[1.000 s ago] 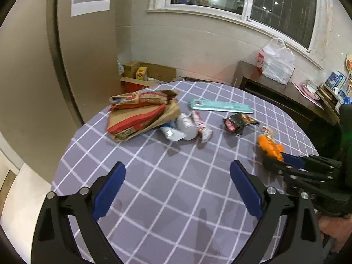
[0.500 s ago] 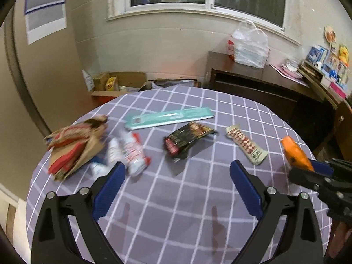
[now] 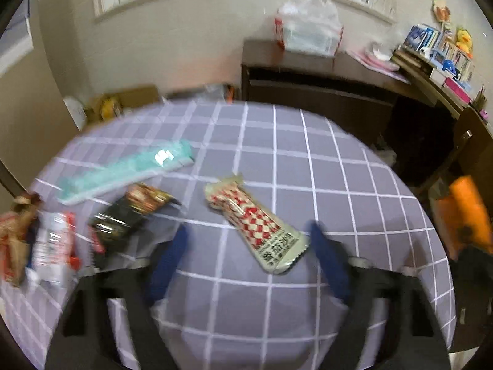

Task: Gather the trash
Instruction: 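Grasp the orange bag with the right tool while the left tool grasps the red-and-white snack bar, then carry the orange bag and snack bar to the wastebasket and open both tools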

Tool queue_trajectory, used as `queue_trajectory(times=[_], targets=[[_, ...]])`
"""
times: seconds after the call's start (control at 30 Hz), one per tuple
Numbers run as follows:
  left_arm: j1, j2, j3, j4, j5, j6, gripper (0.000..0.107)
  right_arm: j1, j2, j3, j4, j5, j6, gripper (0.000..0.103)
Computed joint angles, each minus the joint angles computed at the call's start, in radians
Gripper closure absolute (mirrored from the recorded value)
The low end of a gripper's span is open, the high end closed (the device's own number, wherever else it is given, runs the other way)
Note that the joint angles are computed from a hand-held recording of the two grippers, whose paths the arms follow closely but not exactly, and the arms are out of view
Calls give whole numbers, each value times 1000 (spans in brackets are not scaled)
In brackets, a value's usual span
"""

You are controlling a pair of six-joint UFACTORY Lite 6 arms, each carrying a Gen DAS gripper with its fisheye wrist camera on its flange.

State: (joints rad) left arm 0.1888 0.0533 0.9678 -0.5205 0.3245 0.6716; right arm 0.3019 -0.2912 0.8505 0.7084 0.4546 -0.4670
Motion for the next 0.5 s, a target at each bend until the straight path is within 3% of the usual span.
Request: queue_trajectory(times=[0.07,0.1,0.13,0.17,0.5], targets=[[-13,-4,-15,-33,-19,50,56,-28,-26,-15,16,13,-23,70],[-7,-13,-22,-73,-10,94,77,-47,-42,-25,29,23,-39,70],[7,-15,-21,-121,16,138,90,-64,-55,-32,41,31,-56,70],[36,-15,-15,-191,70,195,93,-80,-65,-38,54,40,-72,70],[75,-266,-186,-272,149,254,95,-278,-177,-76,170,166,-222,70]])
